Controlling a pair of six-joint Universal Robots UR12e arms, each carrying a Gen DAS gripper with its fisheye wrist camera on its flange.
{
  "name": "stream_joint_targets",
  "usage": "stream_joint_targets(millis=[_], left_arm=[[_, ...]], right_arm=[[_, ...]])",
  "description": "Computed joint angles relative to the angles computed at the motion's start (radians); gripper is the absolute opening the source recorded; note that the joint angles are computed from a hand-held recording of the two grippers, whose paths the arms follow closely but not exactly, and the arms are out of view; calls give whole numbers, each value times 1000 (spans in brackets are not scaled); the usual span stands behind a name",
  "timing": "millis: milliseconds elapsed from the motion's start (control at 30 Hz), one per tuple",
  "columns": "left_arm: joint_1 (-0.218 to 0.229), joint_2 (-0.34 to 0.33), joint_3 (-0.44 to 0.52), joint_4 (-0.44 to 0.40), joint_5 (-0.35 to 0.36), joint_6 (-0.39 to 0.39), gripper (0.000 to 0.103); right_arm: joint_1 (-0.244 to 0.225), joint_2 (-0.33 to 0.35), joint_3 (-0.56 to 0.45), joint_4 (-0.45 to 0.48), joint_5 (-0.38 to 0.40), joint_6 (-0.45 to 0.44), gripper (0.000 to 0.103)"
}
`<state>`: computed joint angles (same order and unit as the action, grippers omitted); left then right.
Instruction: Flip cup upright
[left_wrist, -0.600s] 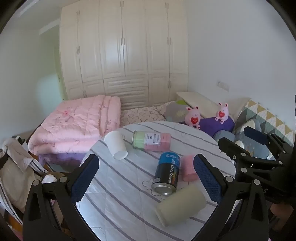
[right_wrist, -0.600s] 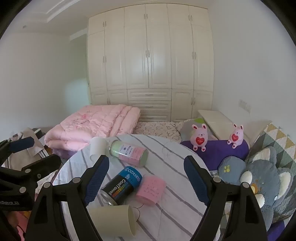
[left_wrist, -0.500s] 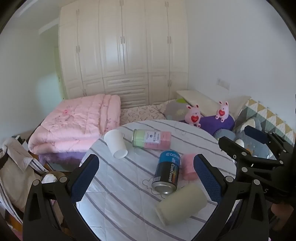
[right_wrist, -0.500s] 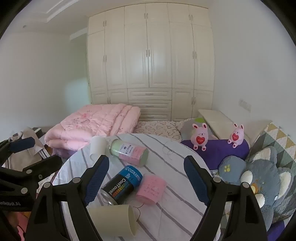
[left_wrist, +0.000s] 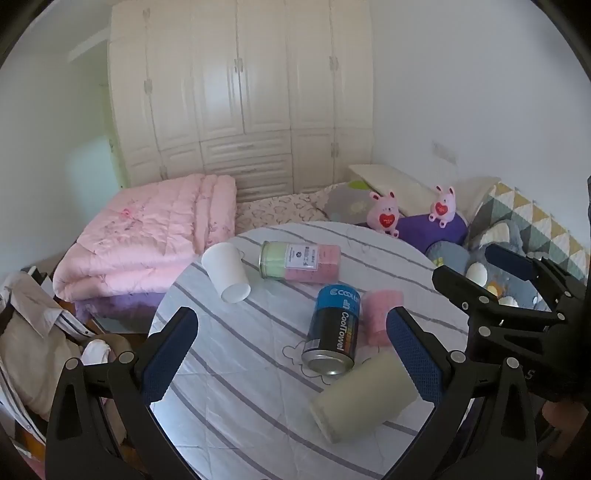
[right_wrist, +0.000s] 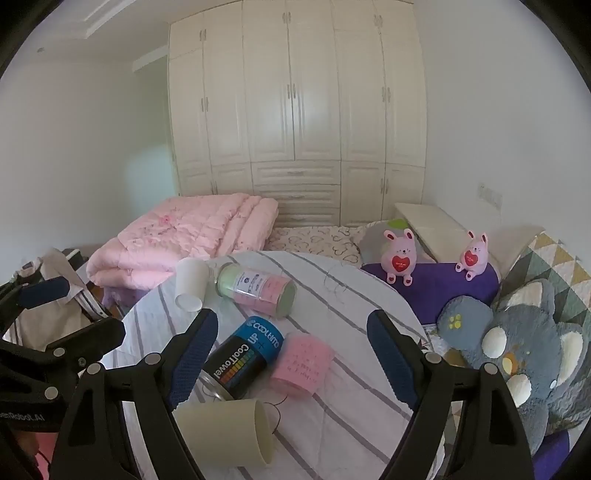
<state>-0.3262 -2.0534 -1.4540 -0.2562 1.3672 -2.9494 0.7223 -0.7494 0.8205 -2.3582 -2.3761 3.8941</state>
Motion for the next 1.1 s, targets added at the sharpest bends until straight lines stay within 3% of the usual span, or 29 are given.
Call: stream_joint_targets(millis=[1100], left_arm=[[-4, -21, 45, -77, -2, 26, 103]], right_arm=[[-8, -6, 10, 35, 14, 47, 84]])
